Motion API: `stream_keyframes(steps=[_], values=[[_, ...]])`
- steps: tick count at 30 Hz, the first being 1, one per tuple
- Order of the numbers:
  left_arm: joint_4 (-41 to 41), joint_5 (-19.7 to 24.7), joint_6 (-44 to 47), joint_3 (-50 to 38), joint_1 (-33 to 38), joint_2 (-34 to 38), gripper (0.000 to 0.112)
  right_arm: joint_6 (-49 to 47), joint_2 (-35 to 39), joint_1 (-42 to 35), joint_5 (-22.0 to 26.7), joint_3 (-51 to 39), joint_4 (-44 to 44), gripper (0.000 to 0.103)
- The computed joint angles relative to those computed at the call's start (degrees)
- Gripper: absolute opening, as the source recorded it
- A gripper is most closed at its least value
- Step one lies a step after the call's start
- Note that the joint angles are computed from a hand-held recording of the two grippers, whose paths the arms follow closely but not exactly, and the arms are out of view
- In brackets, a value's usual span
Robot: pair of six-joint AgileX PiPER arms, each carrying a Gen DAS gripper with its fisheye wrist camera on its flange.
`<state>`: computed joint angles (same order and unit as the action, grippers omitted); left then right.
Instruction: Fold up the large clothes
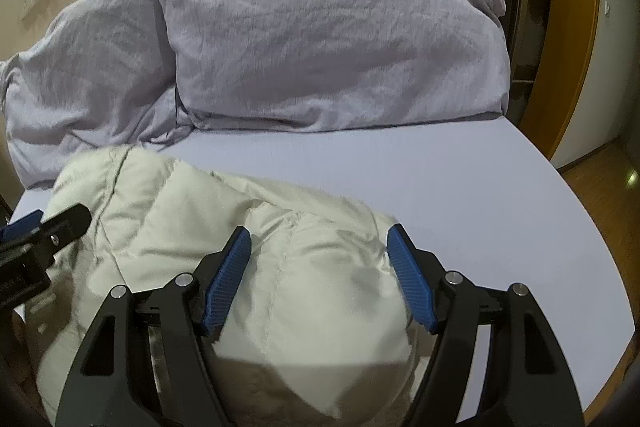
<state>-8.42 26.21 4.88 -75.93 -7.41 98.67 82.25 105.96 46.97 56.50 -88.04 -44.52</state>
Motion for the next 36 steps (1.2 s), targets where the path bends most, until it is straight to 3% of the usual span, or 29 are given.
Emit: stream_keyframes(steps=[14,36], values=[[1.6,-5.2,-0.4,3.4,-1.2,0.3,0.098,5.3,0.4,1.0,-0.7,3.1,-3.3,0.073],[1.7,-6.7,-1.0,3.2,-1.8,2.2,0.100,6.6,1.5,0.3,-1.3,3.1,-3.5,0.078]])
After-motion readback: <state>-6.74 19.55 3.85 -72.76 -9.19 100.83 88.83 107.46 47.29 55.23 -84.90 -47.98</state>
